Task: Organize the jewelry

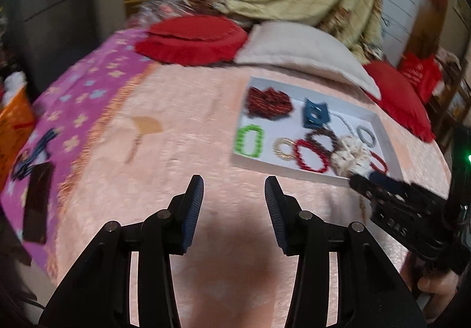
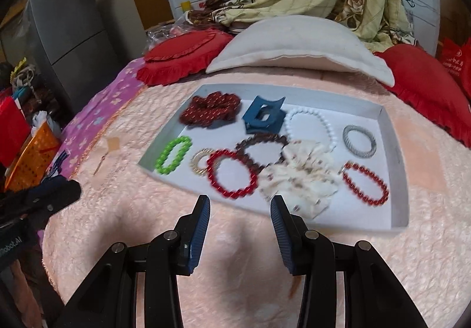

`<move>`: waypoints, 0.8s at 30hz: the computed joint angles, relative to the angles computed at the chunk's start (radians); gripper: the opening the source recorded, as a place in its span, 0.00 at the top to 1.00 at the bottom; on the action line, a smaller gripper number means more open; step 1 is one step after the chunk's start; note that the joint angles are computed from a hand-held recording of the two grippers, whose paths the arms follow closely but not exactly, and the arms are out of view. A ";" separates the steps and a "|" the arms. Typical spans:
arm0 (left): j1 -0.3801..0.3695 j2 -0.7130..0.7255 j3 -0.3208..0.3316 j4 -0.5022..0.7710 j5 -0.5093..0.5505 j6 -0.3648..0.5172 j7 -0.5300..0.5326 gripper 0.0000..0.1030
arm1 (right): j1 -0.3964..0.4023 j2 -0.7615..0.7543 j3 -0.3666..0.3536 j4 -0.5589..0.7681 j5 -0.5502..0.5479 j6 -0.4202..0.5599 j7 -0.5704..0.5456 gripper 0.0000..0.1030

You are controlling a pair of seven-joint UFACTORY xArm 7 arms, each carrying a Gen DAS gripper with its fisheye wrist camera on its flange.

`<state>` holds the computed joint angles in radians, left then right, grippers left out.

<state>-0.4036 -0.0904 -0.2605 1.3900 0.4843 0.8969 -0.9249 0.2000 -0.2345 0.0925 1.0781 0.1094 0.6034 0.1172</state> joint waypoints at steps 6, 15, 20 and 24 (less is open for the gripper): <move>0.031 -0.097 -0.017 -0.094 0.080 0.001 -0.100 0.53 | -0.002 -0.131 0.009 -0.126 -0.002 0.038 0.082 0.60; 0.087 -0.209 -0.125 -0.134 0.212 0.072 -0.196 0.46 | -0.009 -0.310 0.033 -0.248 -0.027 0.088 0.187 0.60; 0.138 -0.292 -0.232 -0.155 0.380 0.132 -0.325 0.18 | -0.011 -0.392 0.066 -0.283 -0.078 0.093 0.223 0.60; 0.170 -0.321 -0.303 -0.143 0.475 0.194 -0.341 0.01 | -0.010 -0.441 0.075 -0.298 -0.101 0.094 0.237 0.60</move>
